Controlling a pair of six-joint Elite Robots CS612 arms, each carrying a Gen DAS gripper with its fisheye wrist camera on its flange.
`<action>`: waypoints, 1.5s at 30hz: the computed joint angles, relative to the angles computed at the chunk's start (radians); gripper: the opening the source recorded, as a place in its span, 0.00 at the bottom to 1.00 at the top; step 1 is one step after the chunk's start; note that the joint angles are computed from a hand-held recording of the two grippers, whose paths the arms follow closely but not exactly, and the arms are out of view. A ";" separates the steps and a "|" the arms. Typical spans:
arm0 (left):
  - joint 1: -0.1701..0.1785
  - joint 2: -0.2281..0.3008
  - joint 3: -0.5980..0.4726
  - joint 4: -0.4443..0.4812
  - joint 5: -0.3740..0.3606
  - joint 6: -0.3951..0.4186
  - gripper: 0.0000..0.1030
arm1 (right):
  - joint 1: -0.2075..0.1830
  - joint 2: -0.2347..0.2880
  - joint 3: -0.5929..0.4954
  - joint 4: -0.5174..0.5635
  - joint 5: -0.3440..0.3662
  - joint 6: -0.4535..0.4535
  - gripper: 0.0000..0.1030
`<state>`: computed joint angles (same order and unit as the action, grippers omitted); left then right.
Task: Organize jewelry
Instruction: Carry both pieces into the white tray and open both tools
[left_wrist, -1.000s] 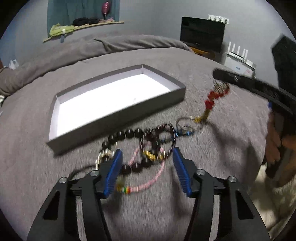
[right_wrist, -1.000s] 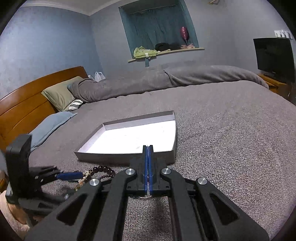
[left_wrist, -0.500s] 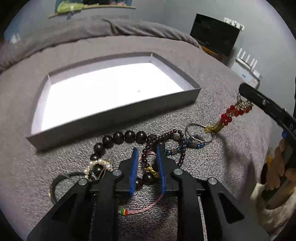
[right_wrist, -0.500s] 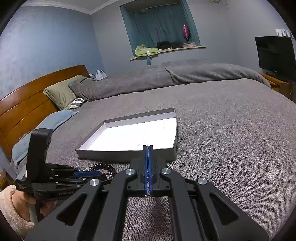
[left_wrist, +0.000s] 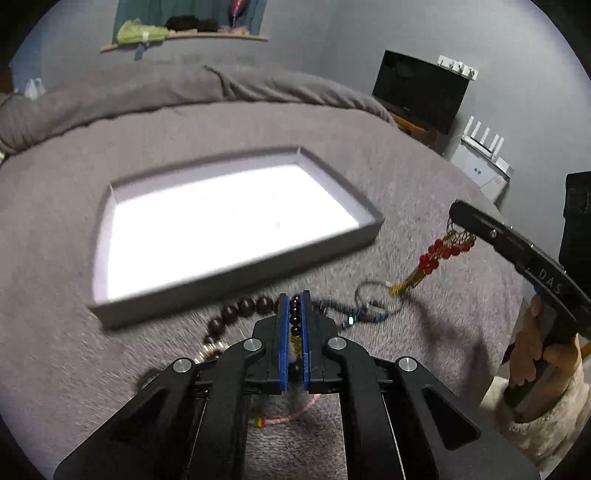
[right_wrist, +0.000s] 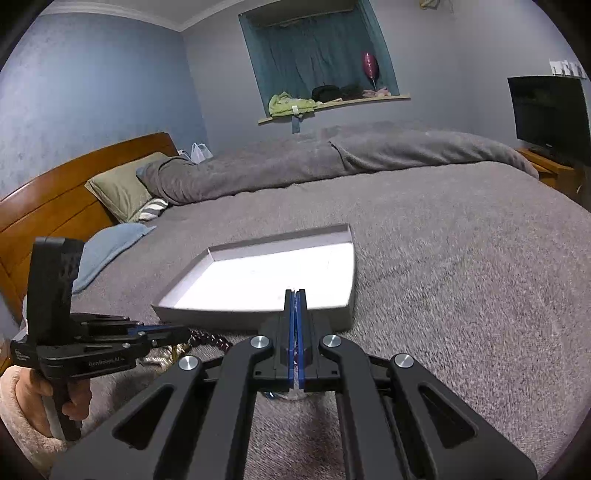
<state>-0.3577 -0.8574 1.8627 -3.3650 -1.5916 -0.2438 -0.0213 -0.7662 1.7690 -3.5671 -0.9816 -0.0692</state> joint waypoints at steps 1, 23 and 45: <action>0.000 -0.005 -0.001 -0.004 0.012 0.005 0.06 | 0.001 -0.002 -0.004 0.000 0.003 0.004 0.01; 0.084 0.062 -0.238 0.117 0.111 0.007 0.06 | 0.095 0.133 -0.404 0.281 -0.130 0.046 0.01; 0.128 0.147 -0.344 0.412 0.186 -0.094 0.09 | 0.129 0.199 -0.511 0.557 -0.287 -0.042 0.01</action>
<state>-0.2295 -0.7100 1.5190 -2.9526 -1.4060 -0.3376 0.1079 -0.5672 1.2582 -3.0103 -1.2684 -0.1109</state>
